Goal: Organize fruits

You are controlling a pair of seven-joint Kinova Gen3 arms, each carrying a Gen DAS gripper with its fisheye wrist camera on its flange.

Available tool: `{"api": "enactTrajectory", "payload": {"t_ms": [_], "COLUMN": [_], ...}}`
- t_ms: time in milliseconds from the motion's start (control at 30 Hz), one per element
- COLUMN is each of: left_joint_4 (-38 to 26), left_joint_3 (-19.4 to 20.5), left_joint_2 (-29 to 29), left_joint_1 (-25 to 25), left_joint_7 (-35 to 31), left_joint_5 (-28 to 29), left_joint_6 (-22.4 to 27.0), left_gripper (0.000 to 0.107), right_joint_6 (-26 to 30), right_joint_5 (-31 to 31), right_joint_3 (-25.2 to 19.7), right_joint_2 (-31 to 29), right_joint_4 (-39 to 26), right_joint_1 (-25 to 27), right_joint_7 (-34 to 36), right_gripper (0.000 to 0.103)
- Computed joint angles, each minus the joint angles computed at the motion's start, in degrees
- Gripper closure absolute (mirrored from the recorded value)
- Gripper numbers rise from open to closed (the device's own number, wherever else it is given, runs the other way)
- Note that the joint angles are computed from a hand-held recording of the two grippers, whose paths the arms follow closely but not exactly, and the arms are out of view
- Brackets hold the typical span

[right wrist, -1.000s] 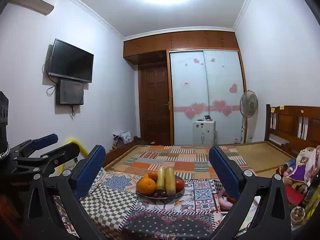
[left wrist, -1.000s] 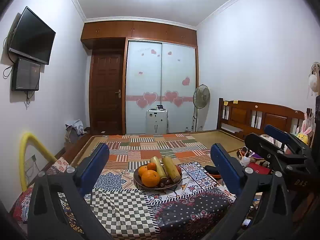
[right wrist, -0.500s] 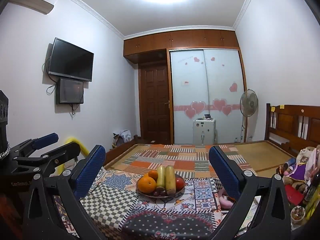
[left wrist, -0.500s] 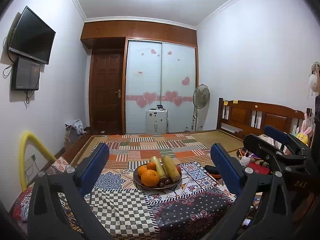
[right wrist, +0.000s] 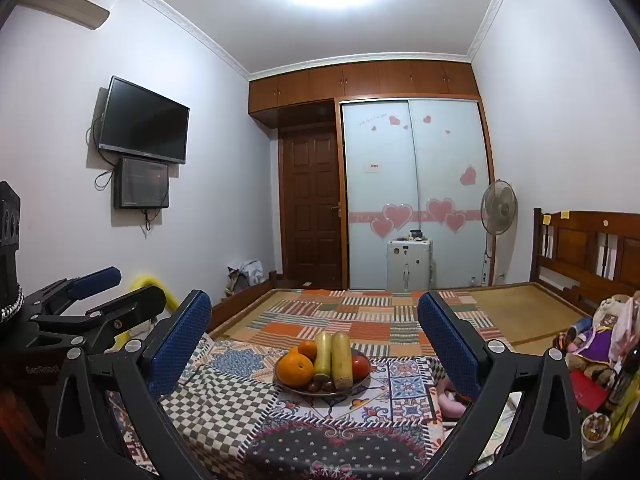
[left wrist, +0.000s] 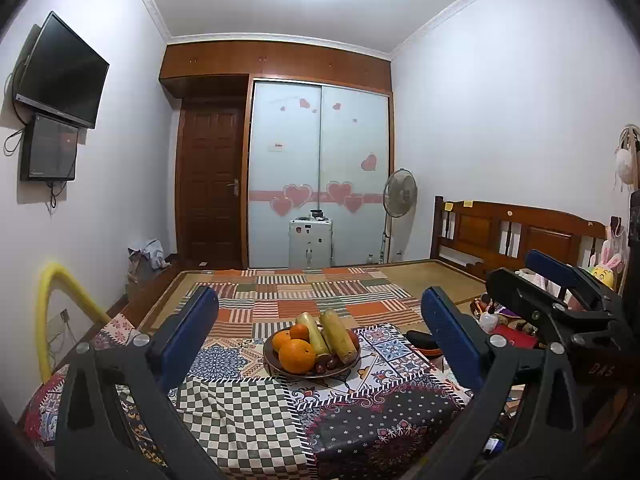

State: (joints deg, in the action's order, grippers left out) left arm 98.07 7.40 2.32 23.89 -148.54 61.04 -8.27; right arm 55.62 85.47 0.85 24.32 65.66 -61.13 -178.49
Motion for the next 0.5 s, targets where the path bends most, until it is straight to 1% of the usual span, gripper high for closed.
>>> {"api": "enactTrajectory", "payload": {"t_ms": [100,367,500], "left_joint_4": [-0.09,0.05,-0.13], "left_joint_3": [0.01,-0.24,-0.92], "left_joint_2": [-0.01,-0.29,-0.31], "left_joint_1": [0.04,-0.39,0.04], "left_joint_7": [-0.19,3.05,2.37], "left_joint_5": [0.31,-2.83,-2.37], "left_joint_6": [0.06,1.51,2.22], "left_gripper": [0.005,0.005,0.005], "right_joint_6": [0.07,-0.04,-0.24], "right_joint_5": [-0.1,-0.07,0.03], "right_joint_3": [-0.03,-0.04,-0.21], "right_joint_2": [-0.03,-0.2,-0.43], "right_joint_4": [-0.08,0.21,0.46], "right_joint_1": [-0.02,0.12,0.29], "right_joint_7": [0.19,-0.08,-0.29], "right_gripper": [0.0,0.0,0.0]}}
